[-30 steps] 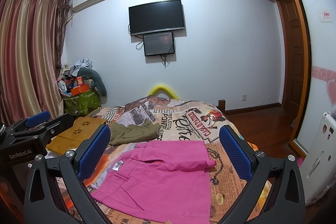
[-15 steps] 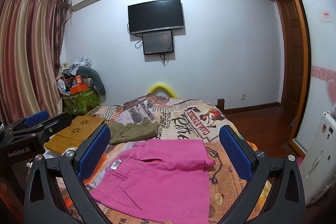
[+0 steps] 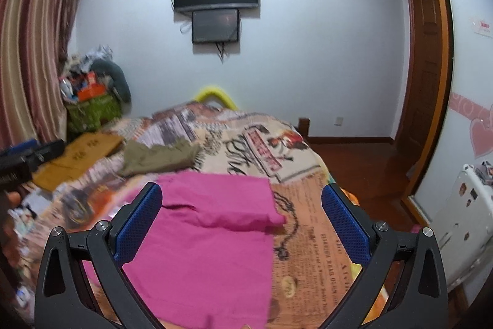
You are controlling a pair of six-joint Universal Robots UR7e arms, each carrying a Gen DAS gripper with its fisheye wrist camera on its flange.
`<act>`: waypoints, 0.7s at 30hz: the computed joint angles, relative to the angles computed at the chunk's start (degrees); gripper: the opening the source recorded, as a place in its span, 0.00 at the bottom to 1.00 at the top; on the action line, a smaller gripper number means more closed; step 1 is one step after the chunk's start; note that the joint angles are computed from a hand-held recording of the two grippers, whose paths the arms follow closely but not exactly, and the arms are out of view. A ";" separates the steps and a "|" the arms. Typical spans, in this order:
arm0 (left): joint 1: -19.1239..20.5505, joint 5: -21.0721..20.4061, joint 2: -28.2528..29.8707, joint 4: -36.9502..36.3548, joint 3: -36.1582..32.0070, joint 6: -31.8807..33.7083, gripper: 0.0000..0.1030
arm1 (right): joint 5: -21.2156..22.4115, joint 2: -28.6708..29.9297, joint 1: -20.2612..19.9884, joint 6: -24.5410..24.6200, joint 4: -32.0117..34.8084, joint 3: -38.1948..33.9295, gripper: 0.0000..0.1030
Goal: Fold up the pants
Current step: 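Lower both tools to the pink pants and close each on a leg hem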
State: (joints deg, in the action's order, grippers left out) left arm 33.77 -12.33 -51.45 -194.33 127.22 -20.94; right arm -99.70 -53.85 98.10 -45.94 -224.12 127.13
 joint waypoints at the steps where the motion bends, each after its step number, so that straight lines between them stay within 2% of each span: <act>1: 1.14 0.29 0.24 1.05 -0.65 0.24 1.00 | -0.39 0.40 -0.35 -0.76 0.57 -0.77 1.00; 4: 4.41 0.33 0.53 4.70 -2.50 1.10 1.00 | -1.61 0.56 -1.22 -1.66 4.67 -2.82 1.00; 7: 7.80 -2.15 0.89 6.04 -4.32 4.53 1.00 | -2.20 1.11 -2.47 -1.66 8.44 -4.88 1.00; 10: 11.15 -5.98 0.20 11.74 -6.08 4.11 1.00 | -3.26 1.77 -3.59 -2.02 11.78 -6.80 1.00; 13: 14.69 -11.70 -0.57 17.62 -8.28 2.73 1.00 | -3.17 1.70 -5.09 -0.89 16.78 -8.41 1.00; 16: 17.63 -15.15 -0.21 19.33 -10.01 3.31 1.00 | -3.71 2.62 -6.06 -0.15 19.68 -10.08 1.00; 21: 21.79 -20.90 1.13 21.87 -13.04 5.49 0.90 | -5.00 4.29 -7.49 1.81 25.57 -13.27 0.97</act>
State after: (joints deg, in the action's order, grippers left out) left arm 55.56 -33.23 -50.31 -172.46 114.18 -15.45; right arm -104.70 -49.56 90.61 -44.12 -198.54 113.86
